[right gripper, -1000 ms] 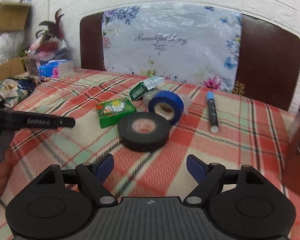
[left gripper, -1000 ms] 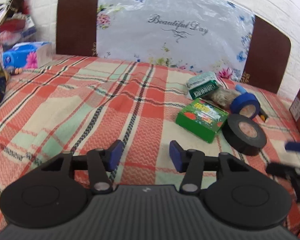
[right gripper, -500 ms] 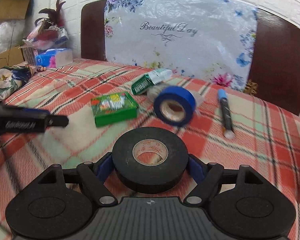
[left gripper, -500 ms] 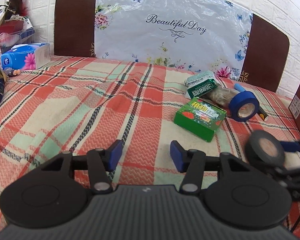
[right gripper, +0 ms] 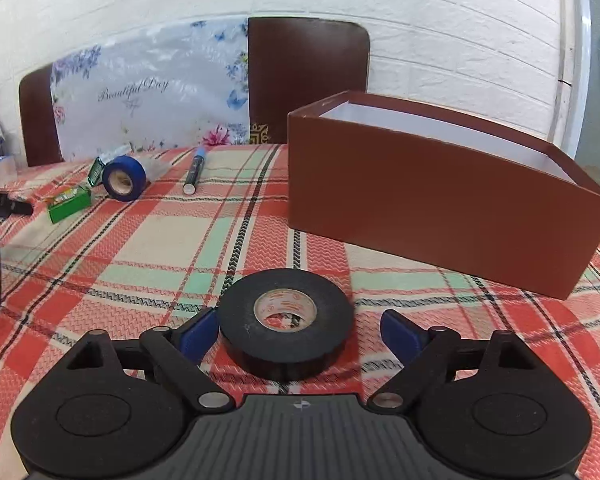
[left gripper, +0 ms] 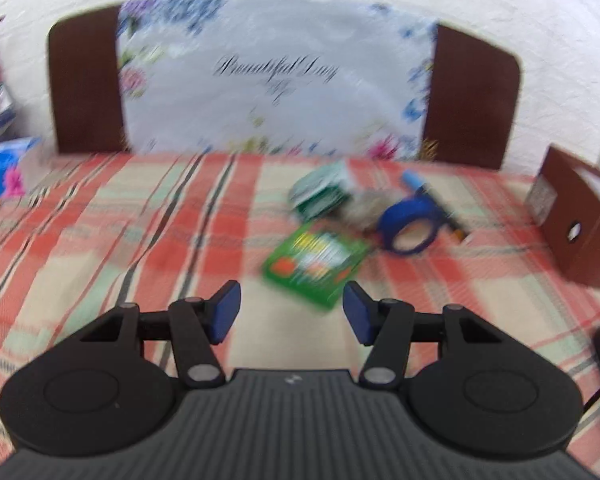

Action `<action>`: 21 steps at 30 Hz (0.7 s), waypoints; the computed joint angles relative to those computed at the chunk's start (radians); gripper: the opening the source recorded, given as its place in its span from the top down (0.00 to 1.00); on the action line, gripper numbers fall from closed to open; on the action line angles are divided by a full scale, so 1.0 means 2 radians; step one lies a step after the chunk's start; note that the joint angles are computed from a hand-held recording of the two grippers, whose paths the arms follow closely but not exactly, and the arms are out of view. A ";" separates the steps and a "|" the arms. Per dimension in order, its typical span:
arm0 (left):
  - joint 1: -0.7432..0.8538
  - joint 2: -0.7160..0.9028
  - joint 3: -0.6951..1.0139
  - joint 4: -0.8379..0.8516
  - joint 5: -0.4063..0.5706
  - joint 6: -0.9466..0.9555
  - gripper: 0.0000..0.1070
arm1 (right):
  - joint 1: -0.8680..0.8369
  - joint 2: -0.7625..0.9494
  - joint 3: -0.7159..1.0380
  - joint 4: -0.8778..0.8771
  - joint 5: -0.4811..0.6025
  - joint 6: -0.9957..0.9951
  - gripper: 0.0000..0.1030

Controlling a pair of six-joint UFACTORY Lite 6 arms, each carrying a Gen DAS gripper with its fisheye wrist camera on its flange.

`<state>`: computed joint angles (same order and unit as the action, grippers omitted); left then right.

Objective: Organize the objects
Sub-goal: 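Move the right gripper to the black tape roll and grasp its rim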

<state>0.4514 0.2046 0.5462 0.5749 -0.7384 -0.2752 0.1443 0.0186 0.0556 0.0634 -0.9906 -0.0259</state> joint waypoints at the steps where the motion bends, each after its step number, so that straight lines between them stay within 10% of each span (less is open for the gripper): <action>1: -0.015 -0.028 -0.002 0.006 0.011 -0.020 0.46 | -0.007 0.001 -0.005 -0.007 -0.008 0.001 0.16; 8: -0.177 -0.132 0.022 0.126 0.089 -0.209 0.46 | -0.077 0.008 -0.007 -0.106 -0.015 0.038 0.16; 21: -0.366 0.123 0.204 0.371 0.199 -0.533 0.50 | -0.074 0.051 0.038 -0.140 0.013 0.025 0.18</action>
